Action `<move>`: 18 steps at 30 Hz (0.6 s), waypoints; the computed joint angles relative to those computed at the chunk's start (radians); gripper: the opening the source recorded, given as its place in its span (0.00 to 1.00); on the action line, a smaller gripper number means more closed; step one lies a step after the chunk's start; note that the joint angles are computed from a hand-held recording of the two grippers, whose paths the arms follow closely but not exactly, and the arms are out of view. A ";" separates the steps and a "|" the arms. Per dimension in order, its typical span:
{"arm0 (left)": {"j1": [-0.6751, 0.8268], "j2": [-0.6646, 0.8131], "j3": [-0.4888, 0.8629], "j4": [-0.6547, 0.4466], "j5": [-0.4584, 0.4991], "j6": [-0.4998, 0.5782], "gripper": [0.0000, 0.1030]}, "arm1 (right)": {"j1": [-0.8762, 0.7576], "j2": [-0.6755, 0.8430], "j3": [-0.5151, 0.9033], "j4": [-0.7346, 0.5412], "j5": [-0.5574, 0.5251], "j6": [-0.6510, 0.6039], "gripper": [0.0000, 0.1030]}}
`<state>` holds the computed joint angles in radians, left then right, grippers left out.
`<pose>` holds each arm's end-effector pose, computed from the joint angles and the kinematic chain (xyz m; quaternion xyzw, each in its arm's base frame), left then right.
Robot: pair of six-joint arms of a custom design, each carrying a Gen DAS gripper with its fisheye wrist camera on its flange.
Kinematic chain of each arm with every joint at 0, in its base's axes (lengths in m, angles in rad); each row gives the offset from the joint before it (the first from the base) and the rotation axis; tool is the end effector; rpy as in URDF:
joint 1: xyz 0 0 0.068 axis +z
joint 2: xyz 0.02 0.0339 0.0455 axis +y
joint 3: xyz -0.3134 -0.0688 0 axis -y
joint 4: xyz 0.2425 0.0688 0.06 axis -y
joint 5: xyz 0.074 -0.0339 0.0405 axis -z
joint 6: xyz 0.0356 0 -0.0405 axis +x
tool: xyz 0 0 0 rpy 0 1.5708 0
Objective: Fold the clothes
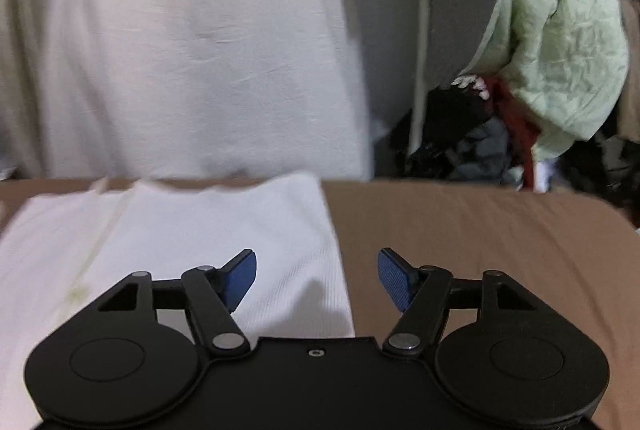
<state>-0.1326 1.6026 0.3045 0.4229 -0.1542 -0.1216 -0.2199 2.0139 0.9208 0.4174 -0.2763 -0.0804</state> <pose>0.2218 -0.0241 0.1255 -0.0211 0.9375 0.0288 0.3463 0.3960 -0.0786 0.1412 0.0028 0.8949 0.0586 0.4424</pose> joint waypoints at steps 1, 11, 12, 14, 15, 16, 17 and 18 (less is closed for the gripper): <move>-0.046 -0.022 -0.008 -0.017 -0.016 -0.018 0.98 | -0.063 -0.046 -0.048 -0.045 -0.094 -0.027 0.70; -0.657 -0.079 -0.027 -0.056 -0.188 -0.280 0.97 | -0.841 -0.105 -0.295 -0.375 -0.491 -0.506 0.70; -0.710 -0.067 -0.013 -0.062 -0.193 -0.305 0.97 | -0.912 -0.087 -0.302 -0.384 -0.503 -0.557 0.70; -0.791 -0.035 0.017 -0.068 -0.182 -0.337 0.97 | -1.051 -0.028 -0.282 -0.442 -0.530 -0.666 0.70; -0.825 -0.016 0.032 -0.068 -0.173 -0.346 0.97 | -1.105 0.008 -0.256 -0.481 -0.534 -0.707 0.70; -0.850 0.001 0.039 -0.060 -0.166 -0.348 0.97 | -1.139 0.041 -0.227 -0.515 -0.537 -0.728 0.70; -0.872 0.018 0.040 -0.043 -0.155 -0.353 0.98 | -1.162 0.070 -0.195 -0.552 -0.549 -0.739 0.70; -0.889 0.035 0.040 -0.024 -0.142 -0.357 0.98 | -1.172 0.095 -0.161 -0.596 -0.573 -0.730 0.70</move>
